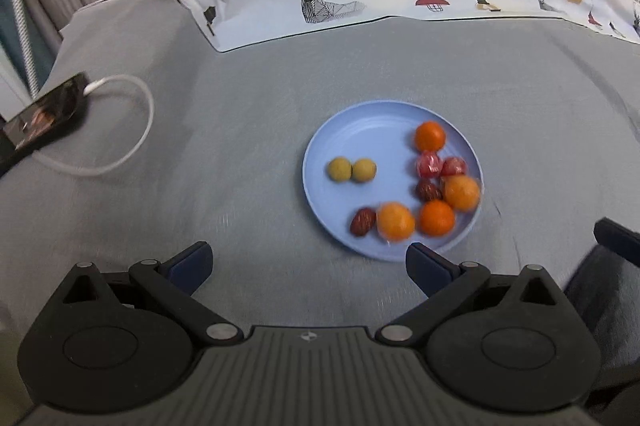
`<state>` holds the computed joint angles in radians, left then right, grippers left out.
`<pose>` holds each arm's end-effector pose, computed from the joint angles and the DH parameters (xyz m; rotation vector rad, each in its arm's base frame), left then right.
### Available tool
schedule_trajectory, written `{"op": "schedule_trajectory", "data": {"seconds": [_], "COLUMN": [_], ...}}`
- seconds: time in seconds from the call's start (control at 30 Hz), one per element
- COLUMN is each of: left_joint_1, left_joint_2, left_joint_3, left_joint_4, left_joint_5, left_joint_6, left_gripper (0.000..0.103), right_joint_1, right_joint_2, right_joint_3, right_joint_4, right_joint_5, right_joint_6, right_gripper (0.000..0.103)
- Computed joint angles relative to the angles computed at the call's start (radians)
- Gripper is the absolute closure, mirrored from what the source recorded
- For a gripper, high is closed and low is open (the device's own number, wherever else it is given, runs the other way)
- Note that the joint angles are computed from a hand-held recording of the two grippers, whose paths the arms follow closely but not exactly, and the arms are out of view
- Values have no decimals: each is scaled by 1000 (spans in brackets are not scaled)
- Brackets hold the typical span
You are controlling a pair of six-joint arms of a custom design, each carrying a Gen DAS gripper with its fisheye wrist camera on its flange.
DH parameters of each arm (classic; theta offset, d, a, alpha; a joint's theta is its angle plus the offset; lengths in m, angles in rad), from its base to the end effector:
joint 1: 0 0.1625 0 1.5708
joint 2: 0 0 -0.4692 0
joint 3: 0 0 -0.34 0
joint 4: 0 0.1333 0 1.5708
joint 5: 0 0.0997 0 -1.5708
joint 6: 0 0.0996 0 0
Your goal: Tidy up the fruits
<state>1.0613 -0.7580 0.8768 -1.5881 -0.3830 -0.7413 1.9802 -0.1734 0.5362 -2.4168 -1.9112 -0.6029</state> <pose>-0.1804 -0.7856 0.3976 -0.1649 2.0159 -0.7158 0.4548 -0.7967 0.0860 1.2066 -2.4120 0.6161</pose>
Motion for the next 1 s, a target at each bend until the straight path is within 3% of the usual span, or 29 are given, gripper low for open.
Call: {"op": "schedule_trajectory", "data": {"seconds": [0.13,0.37,1.0], "left_joint_1": [-26,-62,-78], "left_joint_2": [-54,-92,-98], "left_joint_3": [112,200,212], "left_joint_4": [-48,-53,-15], "left_joint_5": [3,52,68], "left_joint_6": [-45,-95,-132], "left_gripper": [0,0,0], "right_joint_1": [6,12,18], "right_joint_2": [-57,-112,-130], "right_joint_3": [126,248,295], "right_joint_4": [-105,-227,-287], "right_joint_5": [2,-4,-11], "right_joint_6": [-18,-43,-46], "right_gripper": [1,1,1]}}
